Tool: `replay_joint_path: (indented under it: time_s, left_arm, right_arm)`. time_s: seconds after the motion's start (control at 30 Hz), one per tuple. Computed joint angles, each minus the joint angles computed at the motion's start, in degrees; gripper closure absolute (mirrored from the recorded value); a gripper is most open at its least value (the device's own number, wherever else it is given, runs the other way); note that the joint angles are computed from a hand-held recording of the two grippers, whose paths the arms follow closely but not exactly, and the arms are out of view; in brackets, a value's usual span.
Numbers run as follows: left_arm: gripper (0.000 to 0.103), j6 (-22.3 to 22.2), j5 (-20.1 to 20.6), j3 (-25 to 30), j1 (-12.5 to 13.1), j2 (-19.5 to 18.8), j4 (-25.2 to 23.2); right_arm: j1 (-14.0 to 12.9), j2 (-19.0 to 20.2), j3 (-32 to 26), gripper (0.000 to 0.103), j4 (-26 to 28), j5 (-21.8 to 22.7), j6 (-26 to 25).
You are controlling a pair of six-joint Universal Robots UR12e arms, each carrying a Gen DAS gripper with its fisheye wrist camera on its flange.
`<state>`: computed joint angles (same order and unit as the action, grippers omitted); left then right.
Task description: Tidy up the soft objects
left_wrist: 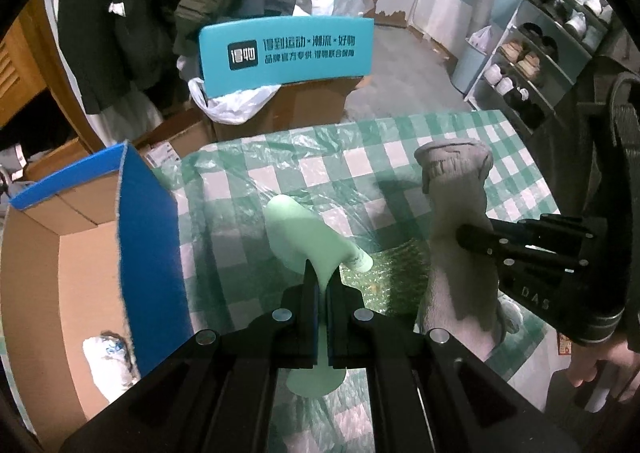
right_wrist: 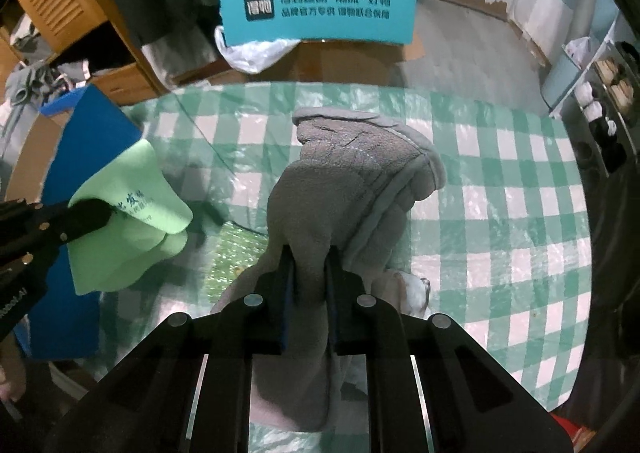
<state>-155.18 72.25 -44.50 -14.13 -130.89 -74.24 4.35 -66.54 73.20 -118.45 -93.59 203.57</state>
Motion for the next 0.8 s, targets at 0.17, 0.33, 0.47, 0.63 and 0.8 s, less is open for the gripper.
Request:
replay_joint_path:
  time_s: [0.17, 0.33, 0.47, 0.63, 0.8]
  left_arm:
    - [0.100, 0.29, -0.28, -1.60, 0.46, 1.30, 1.73]
    - [0.100, 0.34, -0.41, -2.58, 1.10, 2.21, 3.33]
    - [0.100, -0.17, 0.12, -3.39, 1.50, 2.88, 5.05]
    - [0.100, -0.21, -0.60, -4.13, 2.14, 3.67, 6.12]
    - [0.100, -0.03, -1.29, -4.97, 2.74, 4.65, 7.08]
  right_arm:
    - [0.60, -0.33, -0.55, 0.092, -0.83, -0.76, -0.72]
    - [1.11, -0.46, -1.12, 0.092, -1.20, -1.25, -1.24]
    - [1.60, -0.60, -1.63, 0.092, -1.33, -1.46, -1.68]
    - [2.25, -0.62, -2.52, 0.092, -1.38, -1.75, -2.75]
    - [2.86, -0.59, -3.43, 0.092, -1.86, -1.38, -3.78]
